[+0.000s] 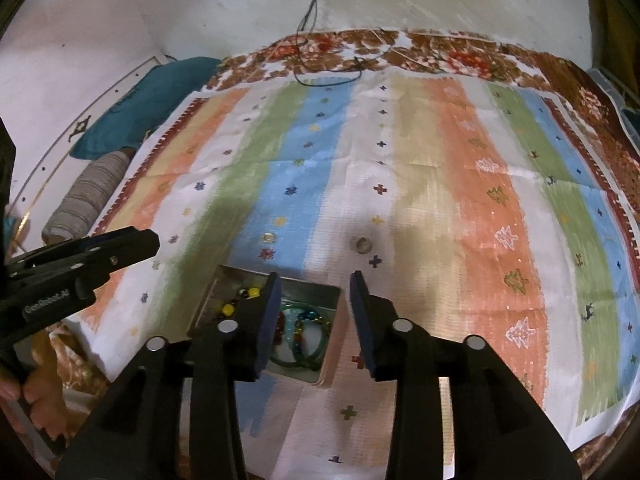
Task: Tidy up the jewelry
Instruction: 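Lower both bracelets into the tin and open both grippers, then move both grippers back toward the gold coiled ring and silver ring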
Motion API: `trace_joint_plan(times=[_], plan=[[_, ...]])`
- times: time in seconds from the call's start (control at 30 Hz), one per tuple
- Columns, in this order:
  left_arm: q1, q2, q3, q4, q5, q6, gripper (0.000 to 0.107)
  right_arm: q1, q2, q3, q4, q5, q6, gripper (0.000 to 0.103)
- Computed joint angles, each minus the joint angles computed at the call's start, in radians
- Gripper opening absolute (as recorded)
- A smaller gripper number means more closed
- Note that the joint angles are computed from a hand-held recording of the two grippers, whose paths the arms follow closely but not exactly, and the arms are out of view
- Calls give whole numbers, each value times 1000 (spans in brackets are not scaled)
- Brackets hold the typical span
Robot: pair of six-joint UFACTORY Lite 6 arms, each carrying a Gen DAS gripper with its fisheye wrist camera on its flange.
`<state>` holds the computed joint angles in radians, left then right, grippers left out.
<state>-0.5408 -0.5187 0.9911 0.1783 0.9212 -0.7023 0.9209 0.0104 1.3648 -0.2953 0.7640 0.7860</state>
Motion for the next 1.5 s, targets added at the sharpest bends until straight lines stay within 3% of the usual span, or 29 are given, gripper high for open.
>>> trace_joint_plan(times=[0.13,0.33,0.53,1.5], plan=[[132,51,0,-156,-33,142,46,-19,56,39,20,14,-37,47],[157,158,31,-114,-54,159,49,-48,155,110,46,28,-91,51],[249,276,58,-211,-94,282,50,-79,282,207,59,53,-147,51],[273,661,216,-216,-184,353,55,-174,561,434,191,70,-302,55]])
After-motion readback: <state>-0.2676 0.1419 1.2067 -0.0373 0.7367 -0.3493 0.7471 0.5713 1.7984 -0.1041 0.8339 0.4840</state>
